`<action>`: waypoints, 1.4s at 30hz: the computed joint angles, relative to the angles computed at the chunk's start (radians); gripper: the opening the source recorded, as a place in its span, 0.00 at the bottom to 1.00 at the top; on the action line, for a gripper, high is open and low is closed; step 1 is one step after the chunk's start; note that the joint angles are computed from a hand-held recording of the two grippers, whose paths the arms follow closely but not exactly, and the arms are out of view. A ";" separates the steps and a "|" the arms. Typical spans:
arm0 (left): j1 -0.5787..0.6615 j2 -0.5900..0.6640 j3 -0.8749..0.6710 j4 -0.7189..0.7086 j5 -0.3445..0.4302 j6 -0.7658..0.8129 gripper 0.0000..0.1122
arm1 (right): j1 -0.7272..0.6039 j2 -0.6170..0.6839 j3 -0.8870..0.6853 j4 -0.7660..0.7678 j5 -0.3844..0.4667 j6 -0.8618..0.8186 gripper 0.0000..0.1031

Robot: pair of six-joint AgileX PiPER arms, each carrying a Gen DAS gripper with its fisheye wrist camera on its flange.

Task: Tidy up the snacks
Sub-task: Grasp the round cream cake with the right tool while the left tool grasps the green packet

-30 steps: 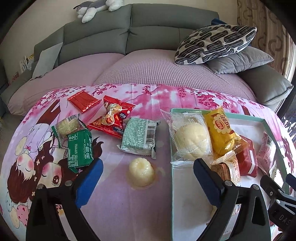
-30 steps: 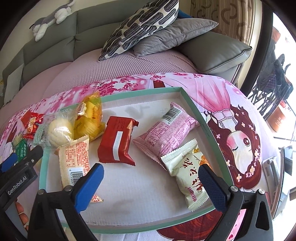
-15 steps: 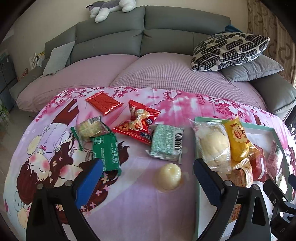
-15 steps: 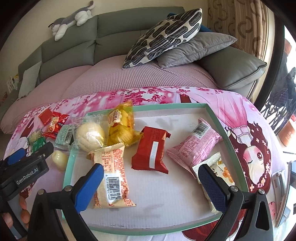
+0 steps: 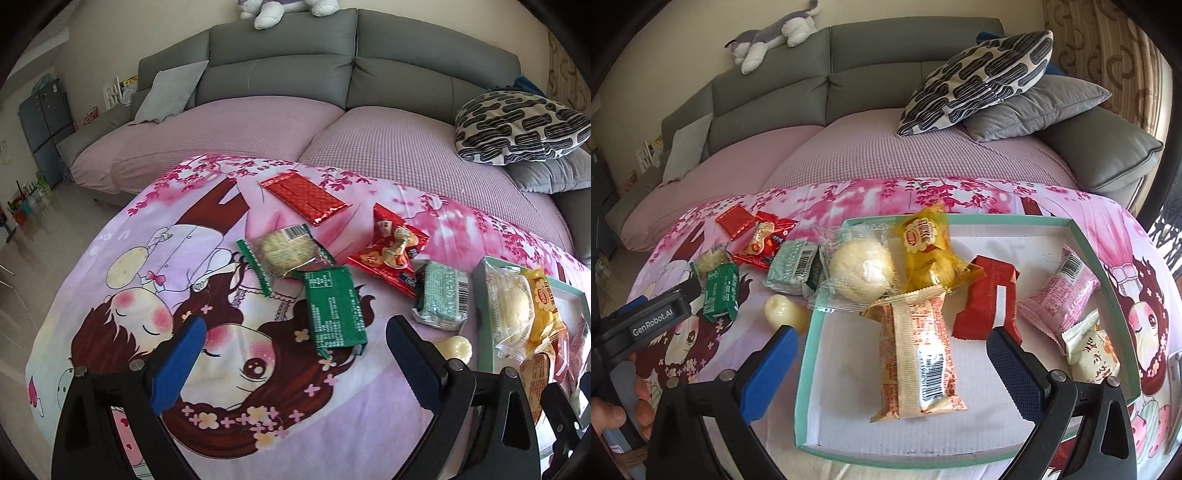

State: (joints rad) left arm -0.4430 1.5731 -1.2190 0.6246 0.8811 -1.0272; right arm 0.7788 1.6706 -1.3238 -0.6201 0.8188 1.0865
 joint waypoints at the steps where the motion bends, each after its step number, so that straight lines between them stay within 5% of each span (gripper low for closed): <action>1: 0.011 -0.007 0.007 -0.005 -0.004 0.006 0.87 | 0.005 0.004 -0.004 0.002 -0.010 -0.003 1.00; 10: 0.114 -0.074 0.063 -0.083 -0.083 0.091 0.87 | 0.054 0.064 -0.068 -0.008 -0.048 -0.015 0.99; 23: 0.180 -0.009 0.060 -0.213 -0.173 0.233 0.87 | 0.042 0.189 -0.200 0.151 -0.094 -0.204 0.59; 31: 0.180 0.062 0.018 -0.275 -0.199 0.302 0.87 | 0.020 0.286 -0.298 0.232 -0.049 -0.301 0.46; 35: 0.183 0.118 -0.025 -0.333 -0.188 0.367 0.74 | 0.008 0.314 -0.324 0.243 -0.035 -0.309 0.38; 42: 0.184 0.165 -0.060 -0.383 -0.198 0.412 0.69 | 0.006 0.350 -0.376 0.255 -0.010 -0.344 0.36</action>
State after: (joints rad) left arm -0.2593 1.7386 -1.2786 0.2418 0.6828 -0.6149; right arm 0.7852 2.0208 -1.7000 -0.3646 0.8084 0.7423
